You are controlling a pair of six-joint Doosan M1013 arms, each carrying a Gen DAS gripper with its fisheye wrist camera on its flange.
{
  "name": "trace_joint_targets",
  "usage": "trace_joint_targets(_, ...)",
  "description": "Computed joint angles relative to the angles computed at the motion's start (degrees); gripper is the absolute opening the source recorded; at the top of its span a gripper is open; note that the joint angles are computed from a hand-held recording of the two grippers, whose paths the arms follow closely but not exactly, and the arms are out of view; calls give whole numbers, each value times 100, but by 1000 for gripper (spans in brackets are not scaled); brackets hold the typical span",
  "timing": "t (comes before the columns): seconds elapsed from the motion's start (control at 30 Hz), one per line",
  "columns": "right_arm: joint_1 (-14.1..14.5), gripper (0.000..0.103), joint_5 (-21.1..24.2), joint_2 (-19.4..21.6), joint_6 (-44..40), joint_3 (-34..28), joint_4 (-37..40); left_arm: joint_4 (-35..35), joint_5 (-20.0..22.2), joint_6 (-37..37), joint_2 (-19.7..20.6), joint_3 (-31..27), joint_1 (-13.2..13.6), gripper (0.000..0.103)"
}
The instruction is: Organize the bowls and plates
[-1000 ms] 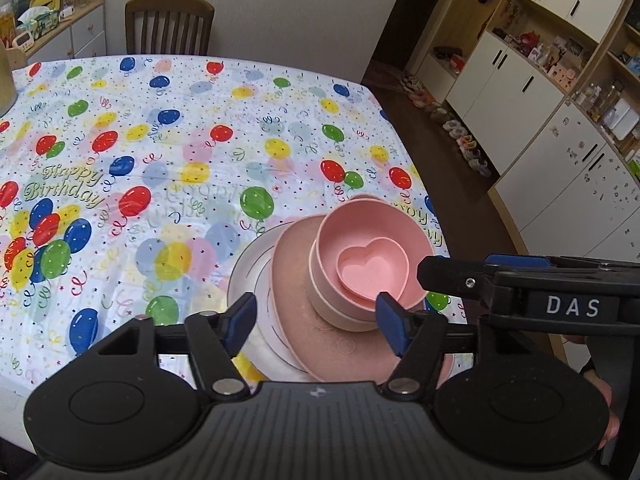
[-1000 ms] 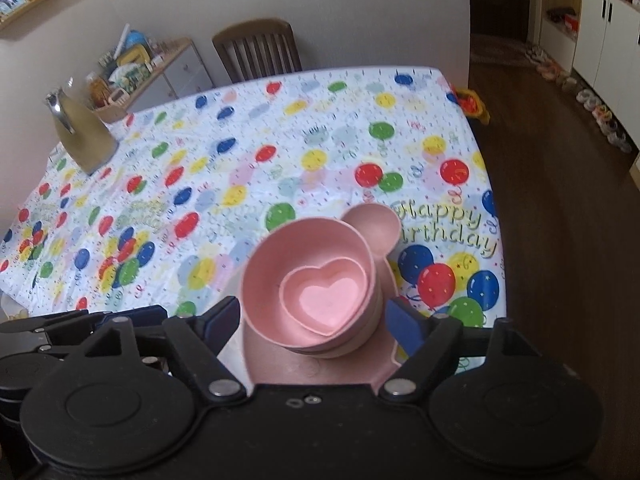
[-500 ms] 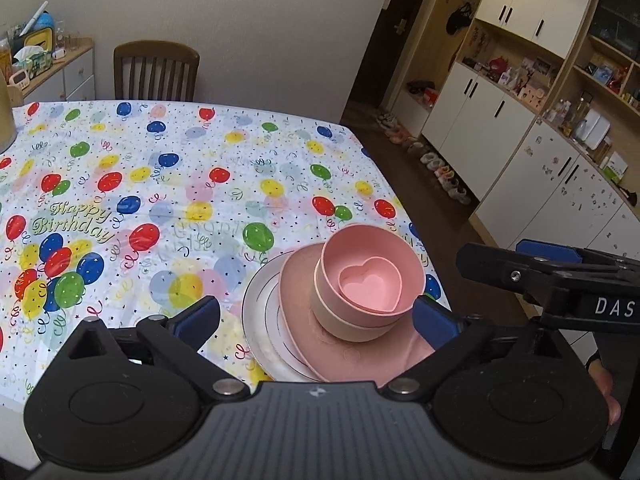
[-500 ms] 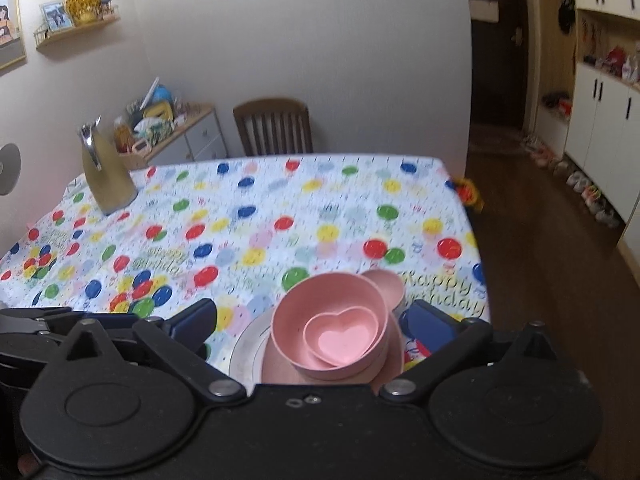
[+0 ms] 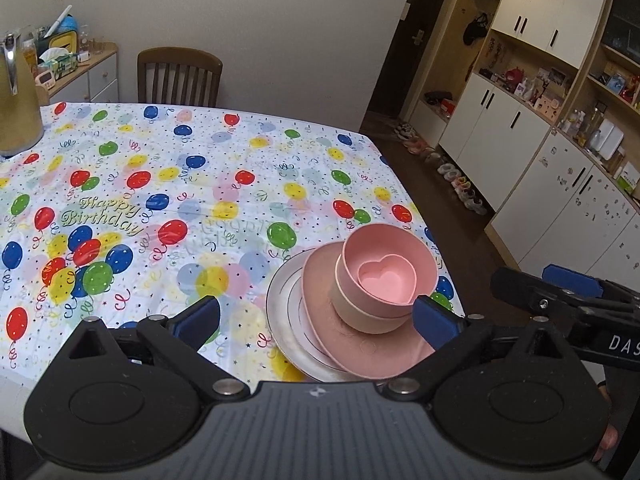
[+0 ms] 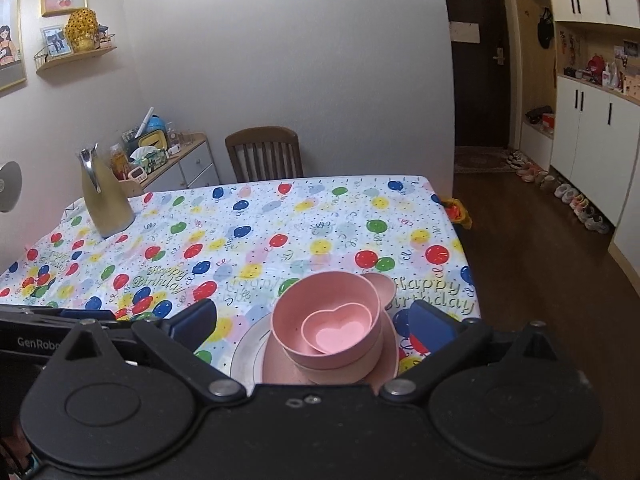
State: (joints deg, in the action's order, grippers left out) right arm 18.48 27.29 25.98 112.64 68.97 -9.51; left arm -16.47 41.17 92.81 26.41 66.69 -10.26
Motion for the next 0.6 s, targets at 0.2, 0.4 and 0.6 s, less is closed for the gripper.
trace_joint_targets(0.2,59,103,-136,-127,610,213,-446,159,-112,-221,-97,122,-41,103)
trace_joint_targets(0.4,104,103,-312,-203,1278,341,-1170,236,-186,-293,-138,173,-65,103)
trace_joint_targets(0.6,84,103,-318,-228,880,366,-806,304,-218,-300,-183,210,-96,103)
